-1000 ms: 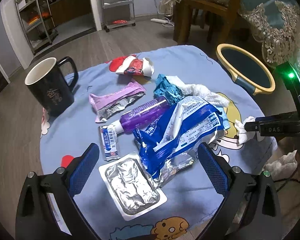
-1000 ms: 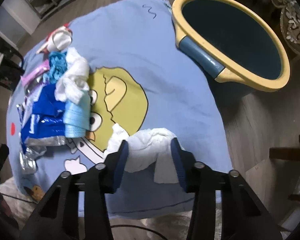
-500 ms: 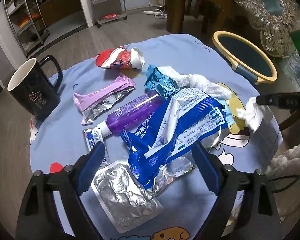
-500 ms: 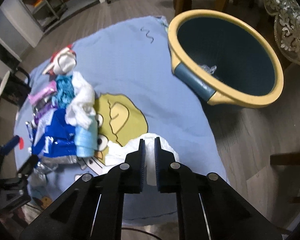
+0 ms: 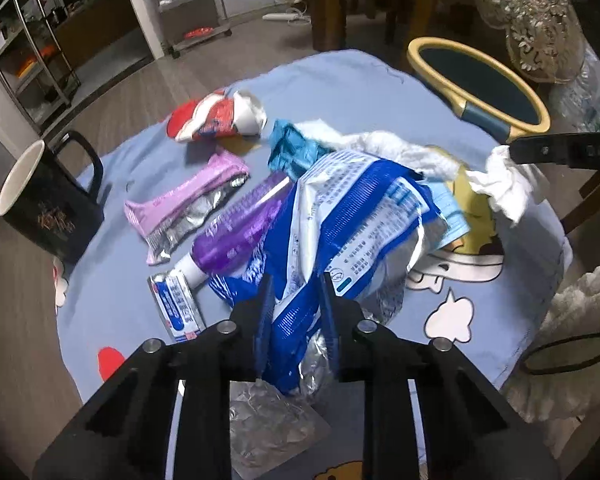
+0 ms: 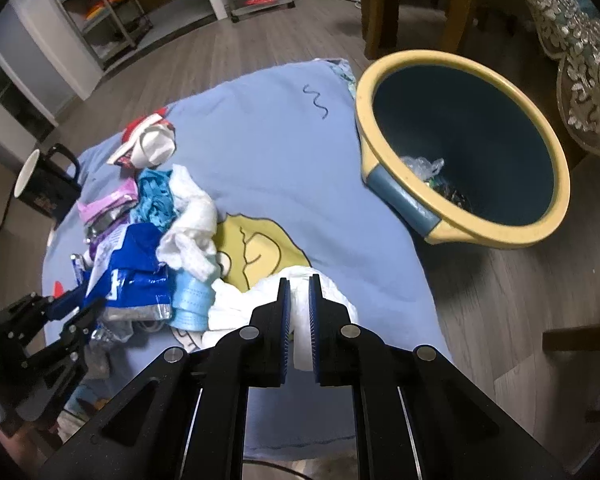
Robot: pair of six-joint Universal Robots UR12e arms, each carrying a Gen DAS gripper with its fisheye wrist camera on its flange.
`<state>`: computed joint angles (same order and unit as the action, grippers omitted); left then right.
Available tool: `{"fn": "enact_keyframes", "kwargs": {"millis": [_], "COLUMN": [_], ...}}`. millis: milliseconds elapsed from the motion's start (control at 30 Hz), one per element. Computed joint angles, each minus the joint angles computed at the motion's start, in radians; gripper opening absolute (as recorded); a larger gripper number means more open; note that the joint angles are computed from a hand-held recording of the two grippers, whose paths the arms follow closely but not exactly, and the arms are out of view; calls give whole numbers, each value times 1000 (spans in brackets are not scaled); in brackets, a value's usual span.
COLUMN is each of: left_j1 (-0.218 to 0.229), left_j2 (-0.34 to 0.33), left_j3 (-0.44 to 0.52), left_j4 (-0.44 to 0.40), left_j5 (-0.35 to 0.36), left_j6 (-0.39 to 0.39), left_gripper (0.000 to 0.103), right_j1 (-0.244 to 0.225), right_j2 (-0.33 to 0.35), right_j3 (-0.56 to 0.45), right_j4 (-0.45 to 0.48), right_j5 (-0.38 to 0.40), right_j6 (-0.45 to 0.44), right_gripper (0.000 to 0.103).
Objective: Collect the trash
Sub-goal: 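Grasp the white tissue with the right tool while the left tool grasps the blue-white wrapper, then carry the tissue and wrapper over the bin and open both tools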
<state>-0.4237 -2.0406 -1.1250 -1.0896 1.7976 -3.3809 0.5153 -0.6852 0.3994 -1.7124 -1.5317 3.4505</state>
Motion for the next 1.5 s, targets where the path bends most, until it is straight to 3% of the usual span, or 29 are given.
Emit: {"fn": "enact_keyframes", "kwargs": {"millis": [733,1000,1167,1300,1500], "left_j1": [5,7,0,-8,-15], "left_j2": [47,46,38,10,-68], "left_j3": [-10,-2,31,92,236], "left_j4": [236,235,239,216,177], "left_j5": [0,0,15,12,-46], "left_j6": [-53,-58,-20,13,48], "left_gripper": [16,15,15,15,15], "right_j1": [-29,-44,-70,-102,-134], "right_j2": [-18,-15,-7,-11,4], "right_j3": [-10,-36,-75,-77,-106], "right_j4": [-191,-219,-243,-261,-234], "right_j5": [91,113,143,157,93], "right_j6": [46,52,44,76,101], "right_gripper": [10,10,10,10,10]}}
